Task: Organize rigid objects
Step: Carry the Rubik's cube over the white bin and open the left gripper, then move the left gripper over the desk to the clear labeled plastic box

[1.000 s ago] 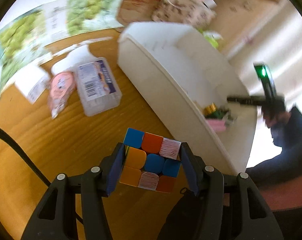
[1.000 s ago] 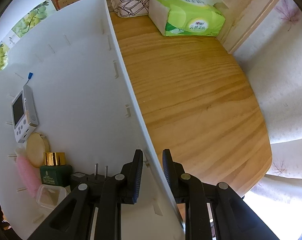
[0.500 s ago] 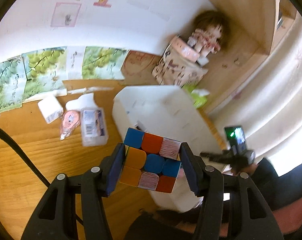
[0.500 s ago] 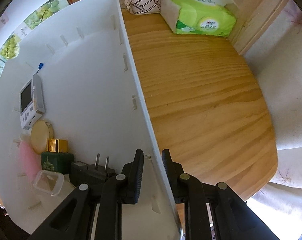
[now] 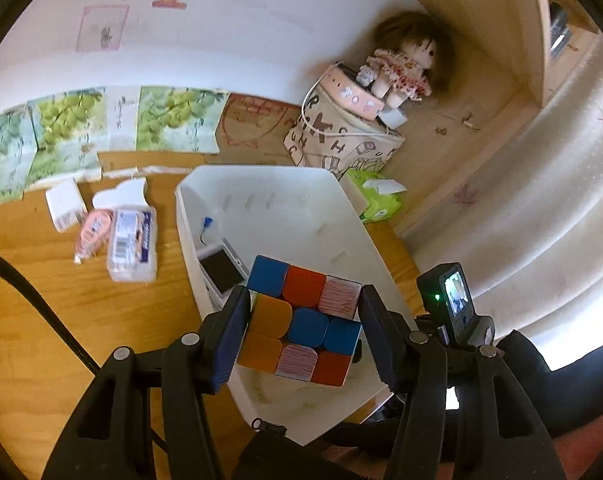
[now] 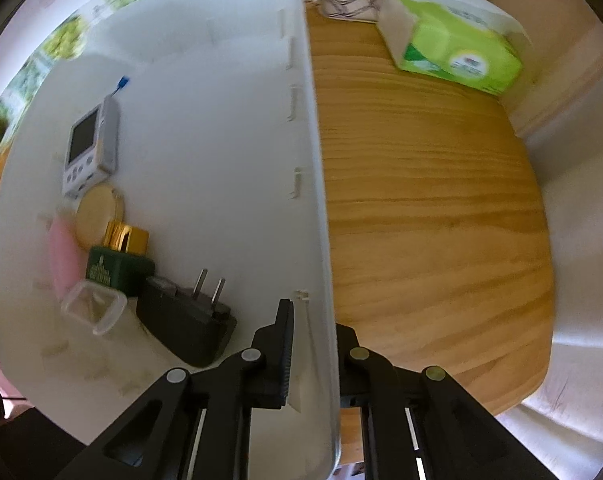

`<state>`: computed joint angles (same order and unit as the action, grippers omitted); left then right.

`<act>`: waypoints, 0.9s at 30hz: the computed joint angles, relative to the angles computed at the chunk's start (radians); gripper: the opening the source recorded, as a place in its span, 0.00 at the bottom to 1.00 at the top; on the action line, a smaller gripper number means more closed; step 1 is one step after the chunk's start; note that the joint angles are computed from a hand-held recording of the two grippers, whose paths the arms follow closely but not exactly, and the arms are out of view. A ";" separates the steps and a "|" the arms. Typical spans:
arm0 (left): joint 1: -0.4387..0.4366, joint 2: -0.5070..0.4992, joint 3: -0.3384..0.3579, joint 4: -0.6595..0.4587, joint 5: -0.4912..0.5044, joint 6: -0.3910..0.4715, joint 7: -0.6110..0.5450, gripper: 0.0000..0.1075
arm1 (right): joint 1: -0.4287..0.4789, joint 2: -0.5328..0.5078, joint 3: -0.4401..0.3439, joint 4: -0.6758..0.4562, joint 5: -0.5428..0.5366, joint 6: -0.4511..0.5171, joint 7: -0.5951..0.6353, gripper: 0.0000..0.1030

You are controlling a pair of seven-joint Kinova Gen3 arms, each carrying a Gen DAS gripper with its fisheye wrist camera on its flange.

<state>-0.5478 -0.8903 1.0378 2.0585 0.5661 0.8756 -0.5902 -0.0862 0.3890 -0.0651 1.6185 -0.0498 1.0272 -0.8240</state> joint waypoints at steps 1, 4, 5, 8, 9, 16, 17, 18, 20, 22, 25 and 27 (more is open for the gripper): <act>-0.017 -0.001 0.013 -0.012 0.005 0.009 0.011 0.55 | 0.005 0.004 -0.005 -0.007 0.001 0.010 0.022 0.10; -0.083 -0.004 0.060 -0.055 0.024 0.047 0.029 0.56 | 0.013 0.009 -0.013 -0.018 0.001 0.030 0.078 0.09; -0.106 -0.006 0.072 -0.070 0.031 0.064 0.028 0.56 | 0.016 0.012 -0.015 -0.023 0.000 0.037 0.099 0.09; -0.191 -0.017 0.117 -0.123 0.069 0.129 0.020 0.56 | 0.020 0.024 -0.018 -0.044 0.003 0.062 0.157 0.08; -0.213 -0.025 0.123 -0.134 0.086 0.146 0.017 0.56 | 0.020 0.028 -0.018 -0.051 0.004 0.067 0.173 0.08; -0.313 -0.151 0.087 -0.205 0.163 0.266 0.034 0.76 | 0.023 0.058 -0.021 -0.089 0.003 0.109 0.278 0.08; -0.324 -0.174 0.073 -0.214 0.166 0.286 0.041 0.76 | 0.024 0.067 -0.021 -0.100 0.003 0.115 0.292 0.08; -0.336 -0.194 0.059 -0.223 0.168 0.311 0.049 0.76 | 0.026 0.071 -0.022 -0.106 0.002 0.120 0.306 0.08; -0.354 -0.223 0.035 -0.232 0.175 0.353 0.053 0.76 | 0.023 0.080 -0.022 -0.123 0.002 0.133 0.323 0.08; -0.365 -0.248 0.010 -0.235 0.176 0.393 0.056 0.76 | 0.021 0.085 -0.020 -0.130 0.005 0.138 0.339 0.09; -0.379 -0.273 -0.020 -0.232 0.167 0.455 0.055 0.76 | -0.003 0.086 -0.020 -0.121 0.009 0.135 0.326 0.09; -0.384 -0.284 -0.039 -0.222 0.160 0.489 0.047 0.76 | -0.008 0.091 -0.019 -0.128 0.013 0.137 0.325 0.09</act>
